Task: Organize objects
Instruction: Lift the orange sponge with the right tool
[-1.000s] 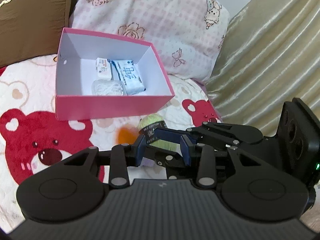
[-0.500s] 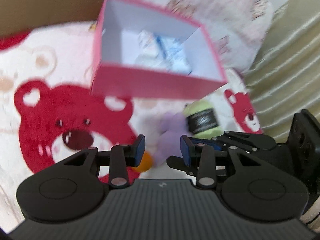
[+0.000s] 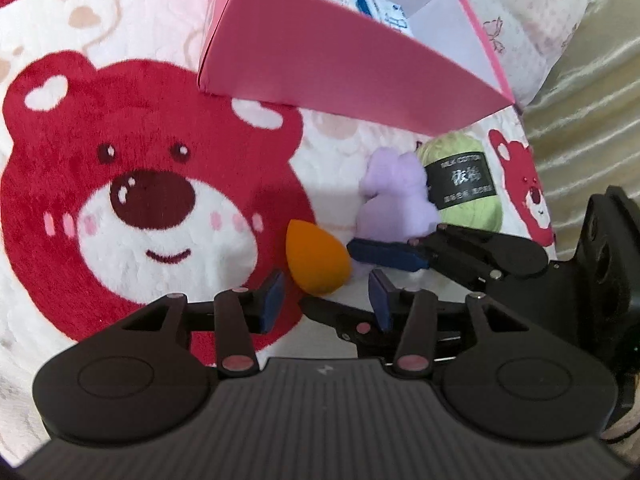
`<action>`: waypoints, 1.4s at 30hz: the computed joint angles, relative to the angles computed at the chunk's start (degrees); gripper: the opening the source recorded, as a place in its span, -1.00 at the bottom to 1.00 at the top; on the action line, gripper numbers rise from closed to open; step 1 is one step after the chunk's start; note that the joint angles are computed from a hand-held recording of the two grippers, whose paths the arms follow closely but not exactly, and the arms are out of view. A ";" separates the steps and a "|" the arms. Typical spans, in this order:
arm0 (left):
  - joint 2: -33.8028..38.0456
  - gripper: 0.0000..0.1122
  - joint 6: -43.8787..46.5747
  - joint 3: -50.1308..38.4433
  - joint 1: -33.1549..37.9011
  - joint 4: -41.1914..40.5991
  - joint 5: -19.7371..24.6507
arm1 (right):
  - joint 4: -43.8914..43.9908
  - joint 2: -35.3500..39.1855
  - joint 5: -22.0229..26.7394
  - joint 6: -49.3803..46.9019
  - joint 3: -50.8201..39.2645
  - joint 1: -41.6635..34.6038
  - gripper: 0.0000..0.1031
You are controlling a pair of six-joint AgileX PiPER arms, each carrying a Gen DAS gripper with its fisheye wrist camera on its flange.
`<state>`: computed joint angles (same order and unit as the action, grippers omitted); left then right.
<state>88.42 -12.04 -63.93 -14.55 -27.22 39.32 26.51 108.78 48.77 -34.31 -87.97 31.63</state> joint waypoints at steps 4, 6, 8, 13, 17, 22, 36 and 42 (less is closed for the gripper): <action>0.17 -0.14 0.54 2.10 -0.80 0.14 -4.30 | 0.14 0.78 -1.35 -0.62 -0.04 0.51 0.13; 0.58 -0.14 0.00 2.69 -1.22 0.94 -5.79 | -0.13 1.09 -2.03 -0.61 0.18 0.77 0.13; 0.92 -0.14 2.37 3.72 -0.80 -1.76 -7.19 | 0.07 0.64 -3.68 -1.20 1.62 0.92 0.13; 0.07 -0.19 7.52 6.10 -0.52 -7.86 -10.27 | 7.31 -1.83 -5.49 -5.10 4.83 -0.35 -0.18; -1.55 -0.26 5.61 5.79 -1.54 -6.97 -10.08 | 3.50 -4.42 -7.69 -2.57 6.42 1.21 -0.18; -4.80 -0.30 1.62 4.63 -2.60 -4.33 -9.46 | 6.29 -7.50 -6.49 -3.67 7.22 -0.55 -0.18; -8.73 -0.32 -20.72 -7.64 -11.59 21.65 -3.90 | 11.42 -17.07 -5.71 -3.96 8.20 -4.53 -0.18; -7.34 -0.31 -20.87 -14.36 -10.58 21.33 0.53 | 9.77 -16.50 -4.07 -0.98 2.96 -5.13 -0.17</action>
<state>81.09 -32.92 -78.29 -25.13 -5.89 39.85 36.28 92.28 44.71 -35.30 -85.01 26.51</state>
